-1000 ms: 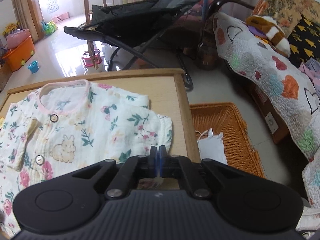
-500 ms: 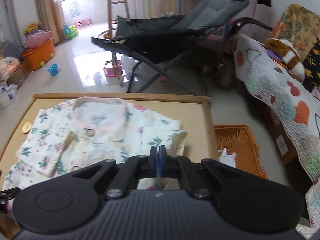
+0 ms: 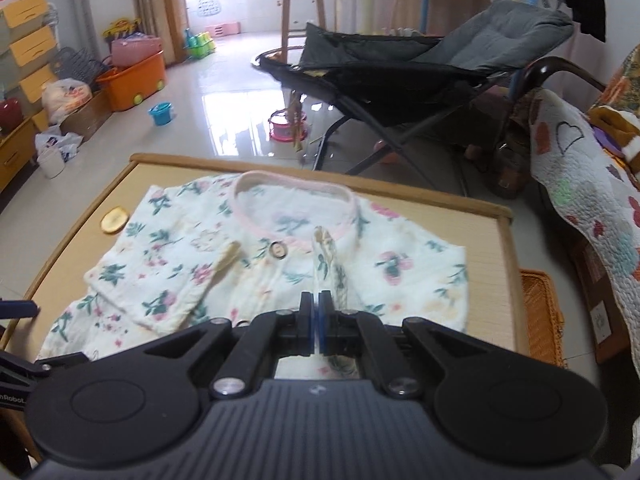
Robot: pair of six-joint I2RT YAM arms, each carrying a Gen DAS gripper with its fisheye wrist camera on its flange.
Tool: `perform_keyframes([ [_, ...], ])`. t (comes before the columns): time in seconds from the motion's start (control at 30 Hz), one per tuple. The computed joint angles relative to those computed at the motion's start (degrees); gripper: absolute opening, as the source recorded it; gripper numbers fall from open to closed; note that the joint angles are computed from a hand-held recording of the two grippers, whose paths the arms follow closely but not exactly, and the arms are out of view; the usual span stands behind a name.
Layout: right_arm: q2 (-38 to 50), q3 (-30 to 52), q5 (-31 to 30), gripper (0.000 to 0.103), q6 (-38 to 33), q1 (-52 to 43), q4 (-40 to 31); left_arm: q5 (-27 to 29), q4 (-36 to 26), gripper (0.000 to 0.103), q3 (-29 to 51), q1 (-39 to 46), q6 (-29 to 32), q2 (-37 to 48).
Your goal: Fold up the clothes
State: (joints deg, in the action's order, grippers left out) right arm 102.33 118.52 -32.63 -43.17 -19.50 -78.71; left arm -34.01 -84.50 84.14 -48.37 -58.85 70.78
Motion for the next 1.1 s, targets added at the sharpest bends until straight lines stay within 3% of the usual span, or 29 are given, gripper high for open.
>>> perform_keyframes([
  [0.37, -2.33, -5.21, 0.27, 0.006, 0.76, 1.37, -0.05, 0.07, 0.1, 0.103, -0.04, 0.12, 0.12, -0.01],
  [0.53, -1.67, 0.07, -1.76, 0.007, -1.04, -0.45, -3.3, 0.02, 0.11, 0.103, -0.09, 0.08, 0.11, -0.05],
  [0.77, 0.19, 6.44, 0.57, 0.008, -3.59, -8.23, -8.73, -0.08, 0.07, 0.103, -0.23, -0.08, -0.08, -0.14],
  [1.1, -4.74, -7.51, 2.87, 0.015, -5.87, -17.71, -2.39, -0.43, 0.25, 0.103, -0.72, -0.35, -0.41, -0.39],
])
